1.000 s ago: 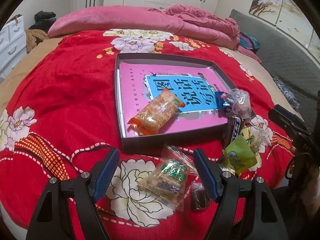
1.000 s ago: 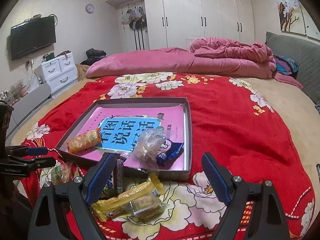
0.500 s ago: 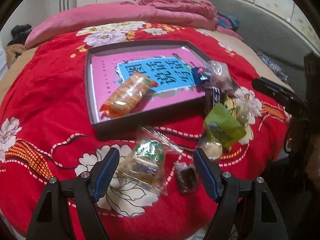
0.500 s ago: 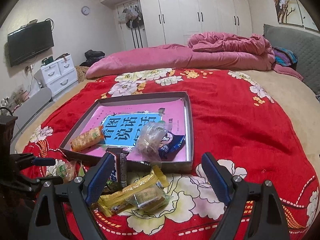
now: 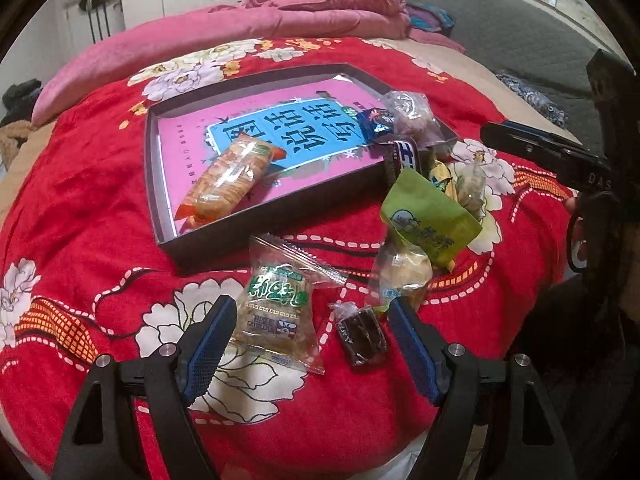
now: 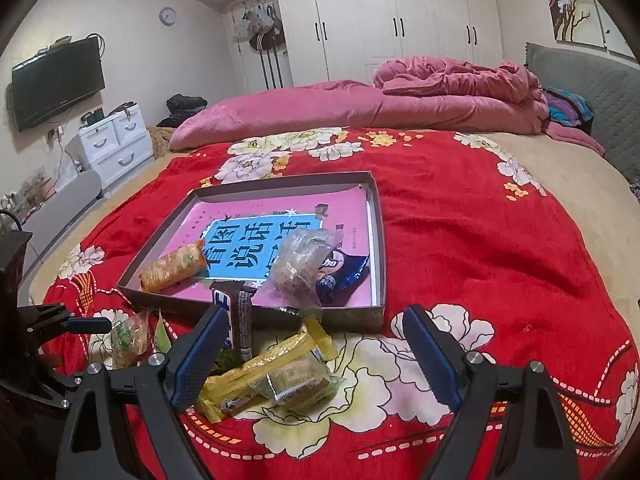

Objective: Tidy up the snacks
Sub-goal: 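Move the left gripper to the green-labelled clear pastry bag while the right gripper approaches a small clear bag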

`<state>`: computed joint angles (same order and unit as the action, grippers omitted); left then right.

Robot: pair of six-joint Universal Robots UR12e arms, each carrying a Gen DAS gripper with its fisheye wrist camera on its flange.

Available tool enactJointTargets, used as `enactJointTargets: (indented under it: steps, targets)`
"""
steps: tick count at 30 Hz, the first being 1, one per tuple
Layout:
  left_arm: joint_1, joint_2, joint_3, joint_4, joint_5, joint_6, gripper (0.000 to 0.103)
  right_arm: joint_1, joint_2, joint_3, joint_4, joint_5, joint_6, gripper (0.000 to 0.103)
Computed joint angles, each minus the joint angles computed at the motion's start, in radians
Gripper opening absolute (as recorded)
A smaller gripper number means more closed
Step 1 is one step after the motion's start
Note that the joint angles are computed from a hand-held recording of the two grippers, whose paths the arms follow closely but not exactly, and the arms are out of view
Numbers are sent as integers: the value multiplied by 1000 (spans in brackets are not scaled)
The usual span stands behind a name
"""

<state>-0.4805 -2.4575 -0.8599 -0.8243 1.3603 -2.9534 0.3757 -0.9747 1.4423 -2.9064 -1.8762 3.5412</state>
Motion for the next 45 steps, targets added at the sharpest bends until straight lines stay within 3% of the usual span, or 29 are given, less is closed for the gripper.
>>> enactJointTargets:
  steps: [19,27,32,45]
  targets:
    - [-14,-13,16,-29,76,2,82,2,-8,13,94,43,6,89]
    - [-9,-16,22,-48,71,-40,83,-1,-10,16,144,43,2,89]
    - [1,-19,24,-72,32,-88,84,0,-7,10,158,48,-10,89]
    - [-5,-36,53,-100,31,-52,89,2,1,-3,190,46,-26,89]
